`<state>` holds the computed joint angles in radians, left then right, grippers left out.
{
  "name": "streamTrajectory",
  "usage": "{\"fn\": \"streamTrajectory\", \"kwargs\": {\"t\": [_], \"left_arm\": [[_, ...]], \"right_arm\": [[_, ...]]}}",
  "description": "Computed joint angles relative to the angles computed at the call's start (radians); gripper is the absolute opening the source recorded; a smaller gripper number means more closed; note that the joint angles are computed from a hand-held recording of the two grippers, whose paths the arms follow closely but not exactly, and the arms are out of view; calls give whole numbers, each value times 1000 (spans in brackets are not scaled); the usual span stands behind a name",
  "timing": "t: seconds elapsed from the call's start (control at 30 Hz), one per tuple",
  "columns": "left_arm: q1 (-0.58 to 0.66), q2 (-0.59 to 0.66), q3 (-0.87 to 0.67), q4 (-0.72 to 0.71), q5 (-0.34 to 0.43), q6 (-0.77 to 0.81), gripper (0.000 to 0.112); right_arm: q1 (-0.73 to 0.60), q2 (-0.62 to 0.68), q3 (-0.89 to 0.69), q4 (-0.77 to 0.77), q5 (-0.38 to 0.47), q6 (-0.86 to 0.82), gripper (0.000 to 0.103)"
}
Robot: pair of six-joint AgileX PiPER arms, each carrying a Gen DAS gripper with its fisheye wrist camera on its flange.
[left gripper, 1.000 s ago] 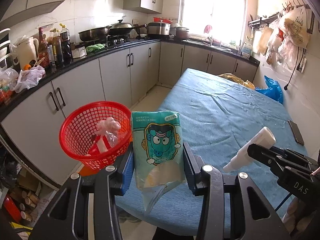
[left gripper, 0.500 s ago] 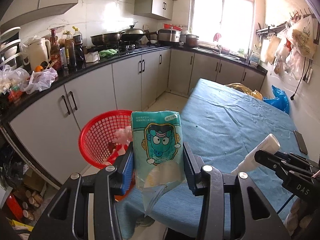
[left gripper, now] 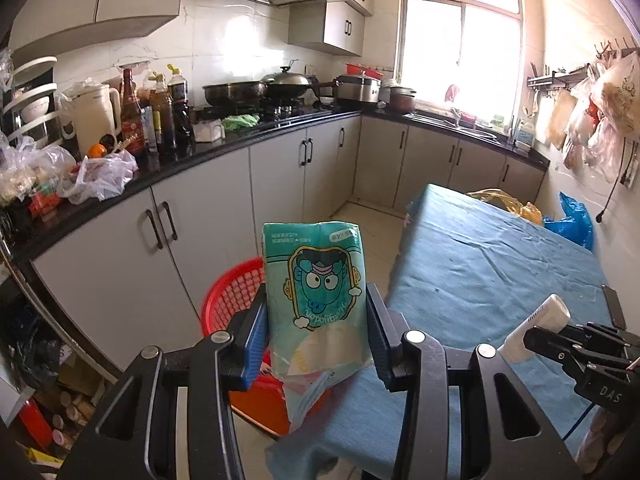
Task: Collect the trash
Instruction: 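Lift and carry the wipes pack and spray bottle over the red basket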
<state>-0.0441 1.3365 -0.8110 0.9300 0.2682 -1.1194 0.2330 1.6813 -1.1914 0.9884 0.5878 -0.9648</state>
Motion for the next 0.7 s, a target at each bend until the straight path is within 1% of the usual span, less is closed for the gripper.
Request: {"fn": "streamTrajectory", "kwargs": {"t": [0.17, 0.37, 0.43, 0.63, 0.7], "left_arm": [[56, 42, -28, 19, -34, 22, 43], [128, 100, -64, -11, -77, 80, 43], [155, 123, -77, -50, -95, 127, 43], [234, 197, -124, -250, -151, 339, 43], [248, 218, -137, -256, -161, 347, 43]], "right_arm": [[71, 67, -111, -85, -7, 95, 33], [134, 160, -261, -153, 23, 200, 33], [149, 189, -310, -168, 32, 227, 33], [183, 300, -493, -199, 82, 325, 33], [198, 340, -558, -222, 93, 365, 33]]}}
